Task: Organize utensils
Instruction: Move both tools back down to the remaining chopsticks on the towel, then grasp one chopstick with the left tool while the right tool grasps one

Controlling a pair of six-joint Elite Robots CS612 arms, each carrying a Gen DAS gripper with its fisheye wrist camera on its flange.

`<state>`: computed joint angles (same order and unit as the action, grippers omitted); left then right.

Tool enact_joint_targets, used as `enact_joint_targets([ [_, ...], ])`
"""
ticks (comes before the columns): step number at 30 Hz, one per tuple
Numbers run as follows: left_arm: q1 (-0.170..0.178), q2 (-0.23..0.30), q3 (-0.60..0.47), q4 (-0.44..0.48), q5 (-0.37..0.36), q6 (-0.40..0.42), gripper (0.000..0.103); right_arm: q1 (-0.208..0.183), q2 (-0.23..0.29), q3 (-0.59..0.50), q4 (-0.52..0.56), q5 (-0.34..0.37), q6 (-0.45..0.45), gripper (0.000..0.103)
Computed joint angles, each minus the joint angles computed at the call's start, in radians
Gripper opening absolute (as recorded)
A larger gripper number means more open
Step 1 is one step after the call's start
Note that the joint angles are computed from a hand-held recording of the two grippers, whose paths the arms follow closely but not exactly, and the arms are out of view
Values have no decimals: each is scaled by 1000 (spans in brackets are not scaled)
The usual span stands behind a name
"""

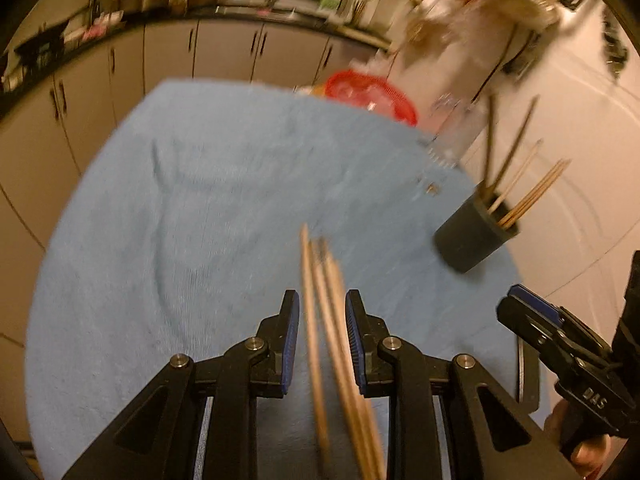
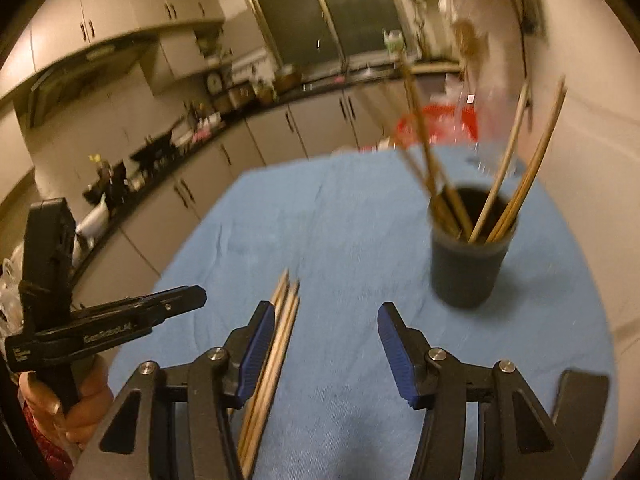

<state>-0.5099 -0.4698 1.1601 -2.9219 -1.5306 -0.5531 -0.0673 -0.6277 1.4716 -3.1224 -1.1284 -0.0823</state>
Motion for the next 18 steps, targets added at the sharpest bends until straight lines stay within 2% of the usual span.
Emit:
enact_joint_targets([
  [1,1,9,-13,22,-2,-6,24,1,3,0,14,-1,6,57],
  [5,17,57,-96,113,-84,-22,23,-2,14,-5,29,-4,21,57],
  [9,24,108,-198,208,-124,-37,17,-8,9,3,17,-9,38,57],
  [12,20,134,-262,276,-78,-38,17,-10,6,1,21,-9,42,57],
  [18,19,175,-355,376,-42,-33,16,-16,5,-2,31,-5,45,57],
])
